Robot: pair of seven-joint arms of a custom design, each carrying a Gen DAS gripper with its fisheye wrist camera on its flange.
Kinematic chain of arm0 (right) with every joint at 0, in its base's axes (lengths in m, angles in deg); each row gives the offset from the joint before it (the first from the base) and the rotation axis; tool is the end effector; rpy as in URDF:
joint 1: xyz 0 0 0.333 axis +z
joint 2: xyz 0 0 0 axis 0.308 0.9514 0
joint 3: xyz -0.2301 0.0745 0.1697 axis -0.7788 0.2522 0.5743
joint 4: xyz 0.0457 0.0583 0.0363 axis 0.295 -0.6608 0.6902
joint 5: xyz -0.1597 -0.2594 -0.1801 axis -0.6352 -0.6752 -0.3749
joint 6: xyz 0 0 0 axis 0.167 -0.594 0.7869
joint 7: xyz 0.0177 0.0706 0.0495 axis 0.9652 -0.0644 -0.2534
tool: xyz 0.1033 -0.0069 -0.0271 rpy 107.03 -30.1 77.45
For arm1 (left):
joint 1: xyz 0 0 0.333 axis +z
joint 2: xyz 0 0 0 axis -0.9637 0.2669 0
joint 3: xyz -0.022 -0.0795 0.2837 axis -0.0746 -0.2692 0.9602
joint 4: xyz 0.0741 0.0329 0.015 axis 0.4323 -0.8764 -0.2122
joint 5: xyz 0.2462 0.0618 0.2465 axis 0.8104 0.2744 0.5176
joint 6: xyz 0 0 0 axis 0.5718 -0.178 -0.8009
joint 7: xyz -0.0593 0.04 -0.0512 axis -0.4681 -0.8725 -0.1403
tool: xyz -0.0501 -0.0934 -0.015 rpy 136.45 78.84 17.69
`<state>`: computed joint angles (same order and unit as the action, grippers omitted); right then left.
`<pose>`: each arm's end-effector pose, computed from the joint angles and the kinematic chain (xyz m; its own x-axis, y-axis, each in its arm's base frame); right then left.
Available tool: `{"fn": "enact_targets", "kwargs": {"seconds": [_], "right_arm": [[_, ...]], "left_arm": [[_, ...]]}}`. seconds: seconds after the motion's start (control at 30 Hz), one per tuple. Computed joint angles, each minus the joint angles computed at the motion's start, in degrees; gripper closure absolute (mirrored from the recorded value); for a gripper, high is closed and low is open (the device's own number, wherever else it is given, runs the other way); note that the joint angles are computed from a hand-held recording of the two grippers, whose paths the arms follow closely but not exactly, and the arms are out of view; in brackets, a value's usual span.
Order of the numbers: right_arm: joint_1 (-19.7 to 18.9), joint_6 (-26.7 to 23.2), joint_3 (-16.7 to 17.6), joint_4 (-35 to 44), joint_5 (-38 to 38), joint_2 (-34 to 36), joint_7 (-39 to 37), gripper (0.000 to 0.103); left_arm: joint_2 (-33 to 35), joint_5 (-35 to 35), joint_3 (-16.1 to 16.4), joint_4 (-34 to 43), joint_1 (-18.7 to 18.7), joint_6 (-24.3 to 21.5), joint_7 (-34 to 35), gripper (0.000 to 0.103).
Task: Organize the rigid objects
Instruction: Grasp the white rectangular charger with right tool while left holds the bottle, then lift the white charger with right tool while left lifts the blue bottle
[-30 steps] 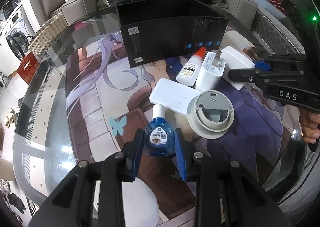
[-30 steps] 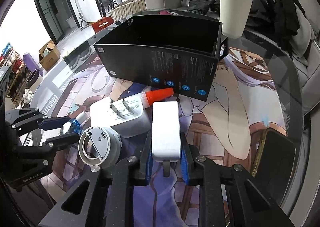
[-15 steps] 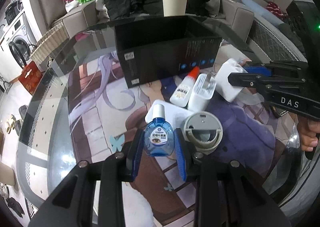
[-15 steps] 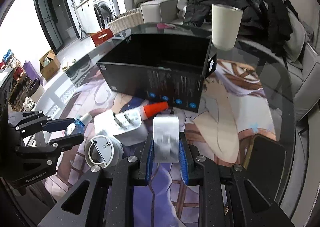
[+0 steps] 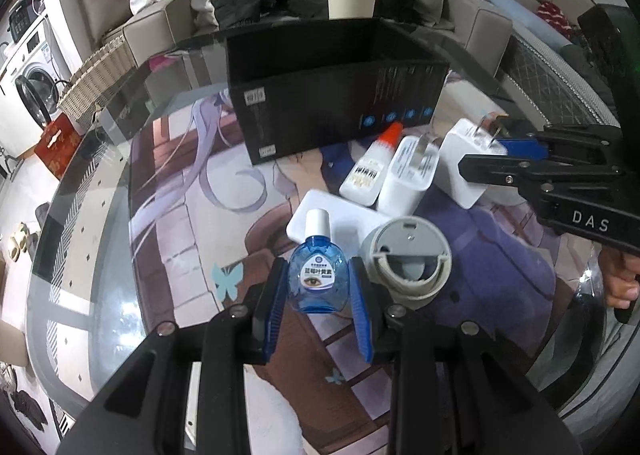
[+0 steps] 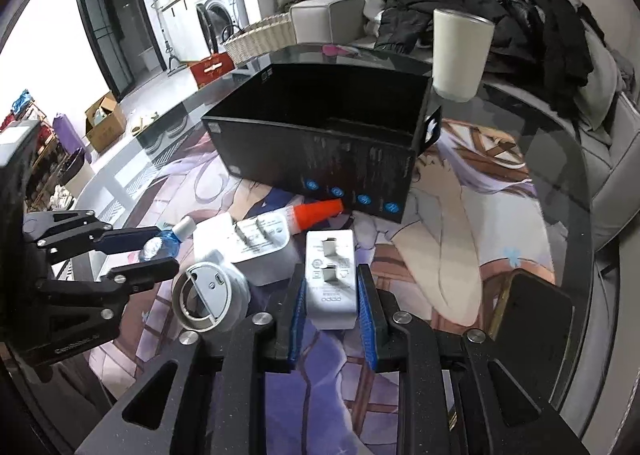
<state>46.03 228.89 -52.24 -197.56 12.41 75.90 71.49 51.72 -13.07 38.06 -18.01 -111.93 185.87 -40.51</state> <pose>0.5278 0.3136 0.3492 0.5916 -0.8008 -0.0932 -0.6997 -0.4526 -0.5527 0.4752 -0.5002 0.3426 -0.0884 -0.9960 0.0113 -0.8517 0.0697 -0.5194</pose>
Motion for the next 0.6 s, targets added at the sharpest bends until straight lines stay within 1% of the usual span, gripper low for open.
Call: {"fn": "enact_targets", "kwargs": {"seconds": [0.07, 0.1, 0.13, 0.27, 0.4, 0.53, 0.6], "right_arm": [[0.52, -2.14, -0.75, 1.1, -0.8, 0.8, 1.35, 0.075], [0.62, -2.44, -0.86, 1.33, -1.08, 1.11, 1.68, 0.074], [0.88, -2.88, -1.15, 1.58, -1.61, 1.44, 2.17, 0.07], [0.97, -2.98, -1.13, 1.68, -2.14, 2.01, 2.78, 0.062], [1.0, -2.69, -1.1, 1.79, -2.42, 2.21, 3.08, 0.061], [1.05, -2.38, -1.14, 2.07, -2.61, 2.52, 3.26, 0.055], [1.23, -1.78, -1.28, 1.88, -2.77, 2.47, 3.42, 0.055]], "left_arm": [[0.15, -0.27, -0.07, -0.09, 0.03, -0.35, 0.09, 0.074], [0.19, -0.53, -0.2, -0.18, 0.15, -0.43, 0.28, 0.074], [0.21, -0.74, -0.28, -0.23, 0.23, -0.5, 0.4, 0.074], [0.01, -1.48, -0.51, -0.86, 0.61, -0.02, 0.48, 0.074], [0.09, -1.45, -0.44, -0.66, 0.42, -0.75, 0.69, 0.072], [0.2, -2.07, -0.68, -0.73, 0.65, -0.8, 0.93, 0.071], [0.31, -2.27, -0.71, -0.64, 0.67, -0.86, 1.04, 0.071]]}}
